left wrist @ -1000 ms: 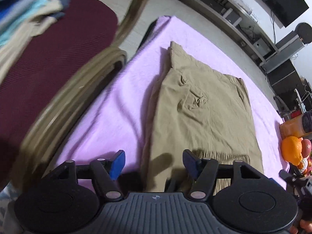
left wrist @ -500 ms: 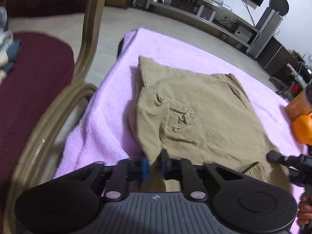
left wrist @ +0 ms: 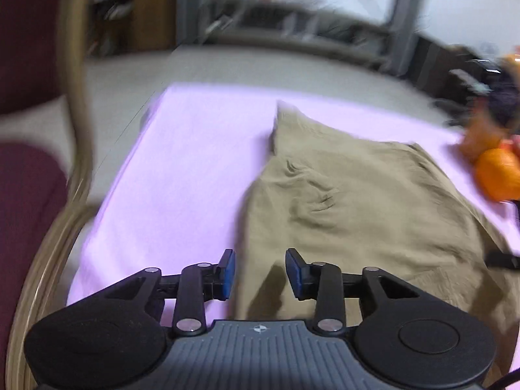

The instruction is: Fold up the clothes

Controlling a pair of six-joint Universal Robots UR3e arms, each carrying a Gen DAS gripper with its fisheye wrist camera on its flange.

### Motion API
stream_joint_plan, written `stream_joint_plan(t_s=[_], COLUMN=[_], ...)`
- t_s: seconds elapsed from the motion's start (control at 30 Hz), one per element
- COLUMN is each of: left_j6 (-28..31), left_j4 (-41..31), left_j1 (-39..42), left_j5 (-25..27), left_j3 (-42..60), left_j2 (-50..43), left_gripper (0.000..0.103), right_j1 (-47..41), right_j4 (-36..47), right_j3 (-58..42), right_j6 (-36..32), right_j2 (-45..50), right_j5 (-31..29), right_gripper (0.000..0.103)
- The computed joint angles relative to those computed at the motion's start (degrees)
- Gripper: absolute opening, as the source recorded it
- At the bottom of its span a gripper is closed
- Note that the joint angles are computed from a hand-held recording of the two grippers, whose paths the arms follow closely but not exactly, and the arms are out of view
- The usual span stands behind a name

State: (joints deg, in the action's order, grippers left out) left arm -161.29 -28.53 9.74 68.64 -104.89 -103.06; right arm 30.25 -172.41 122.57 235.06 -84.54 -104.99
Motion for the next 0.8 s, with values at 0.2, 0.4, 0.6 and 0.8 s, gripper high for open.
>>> stream_joint_plan(t_s=[0.2, 0.4, 0.6, 0.8], left_j6=[-0.19, 15.24, 20.89, 21.26], left_j4=[-17.05, -39.03, -51.27, -43.65], left_j1=[10.06, 23.18, 28.61, 24.18], left_j5=[-9.08, -14.1, -13.87, -12.79], left_j3=[-1.95, -13.46, -16.9, -21.45], left_j2=[12.34, 33.57, 33.88, 36.19], left_gripper=[0.065, 0.077, 0.074, 0.059], right_j1=[-4.67, 5.56, 0.82, 1.87], right_j4=[-7.48, -2.79, -10.23, -11.71], right_j3=[11.68, 15.23, 25.84, 23.33], right_j6=[9.15, 16.02, 17.97, 12.49], right_j2=[-11.35, -21.24, -20.84, -13.87], right_j5=[9.48, 3.09, 13.72, 15.72], right_gripper=[0.065, 0.078, 0.072, 0.053])
